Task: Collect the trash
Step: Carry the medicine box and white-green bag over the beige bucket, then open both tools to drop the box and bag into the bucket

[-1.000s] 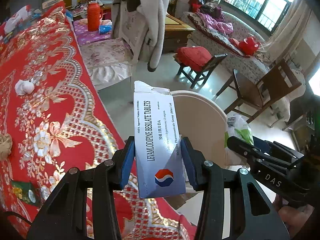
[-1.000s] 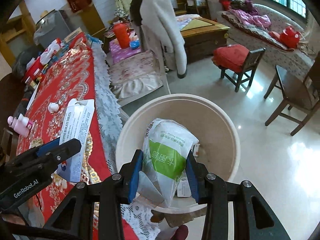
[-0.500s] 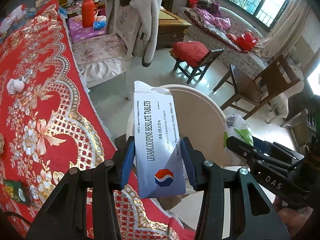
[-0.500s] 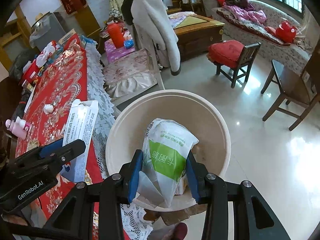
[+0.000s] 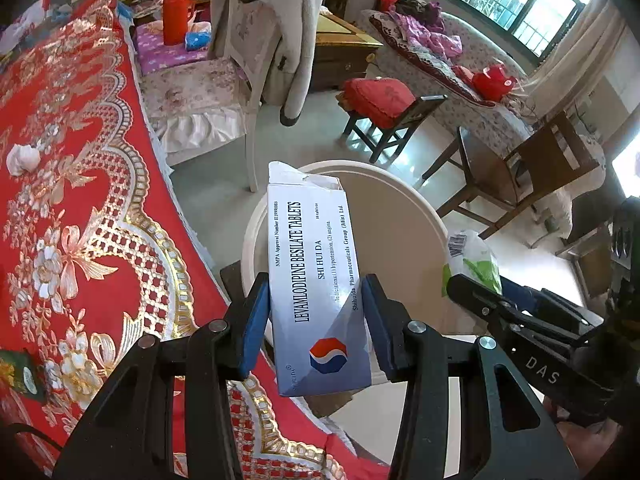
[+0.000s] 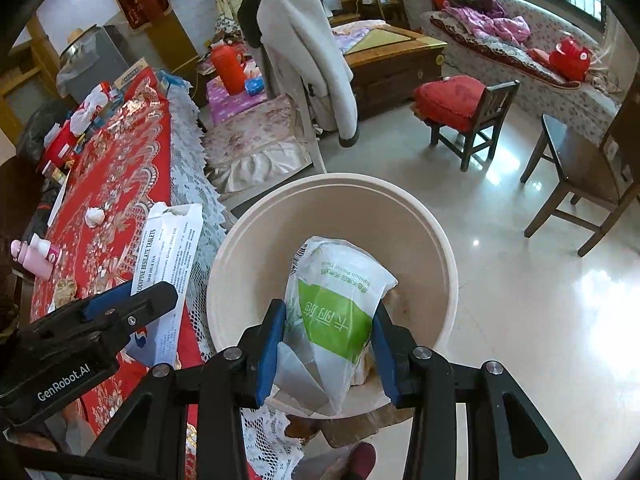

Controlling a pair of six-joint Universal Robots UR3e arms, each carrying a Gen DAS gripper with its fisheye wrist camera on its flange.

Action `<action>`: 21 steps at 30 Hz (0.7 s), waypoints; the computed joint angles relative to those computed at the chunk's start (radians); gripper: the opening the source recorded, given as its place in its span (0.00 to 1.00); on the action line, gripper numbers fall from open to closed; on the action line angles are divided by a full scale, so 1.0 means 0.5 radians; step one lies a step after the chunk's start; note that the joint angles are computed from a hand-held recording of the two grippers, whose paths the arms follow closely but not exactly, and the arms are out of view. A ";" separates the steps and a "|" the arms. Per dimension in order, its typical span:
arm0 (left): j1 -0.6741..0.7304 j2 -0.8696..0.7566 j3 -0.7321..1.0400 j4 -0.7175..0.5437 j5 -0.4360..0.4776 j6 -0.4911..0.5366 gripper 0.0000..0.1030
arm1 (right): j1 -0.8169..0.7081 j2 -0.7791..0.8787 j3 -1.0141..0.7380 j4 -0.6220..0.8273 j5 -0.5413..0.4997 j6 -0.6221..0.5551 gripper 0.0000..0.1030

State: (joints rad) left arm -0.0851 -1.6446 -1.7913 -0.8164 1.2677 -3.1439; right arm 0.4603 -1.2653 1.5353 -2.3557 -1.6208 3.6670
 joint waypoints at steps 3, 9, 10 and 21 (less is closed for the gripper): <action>0.002 -0.019 0.015 -0.008 -0.008 -0.010 0.43 | -0.008 -0.008 0.025 -0.013 0.010 0.007 0.39; 0.004 -0.042 0.016 -0.006 -0.022 -0.048 0.43 | -0.012 -0.009 0.037 -0.008 0.024 0.017 0.39; -0.001 -0.046 0.016 -0.005 -0.020 -0.053 0.43 | -0.014 -0.011 0.042 -0.007 0.027 0.017 0.39; 0.014 -0.066 0.014 -0.005 -0.059 -0.086 0.44 | -0.053 -0.007 0.065 -0.010 0.053 0.009 0.39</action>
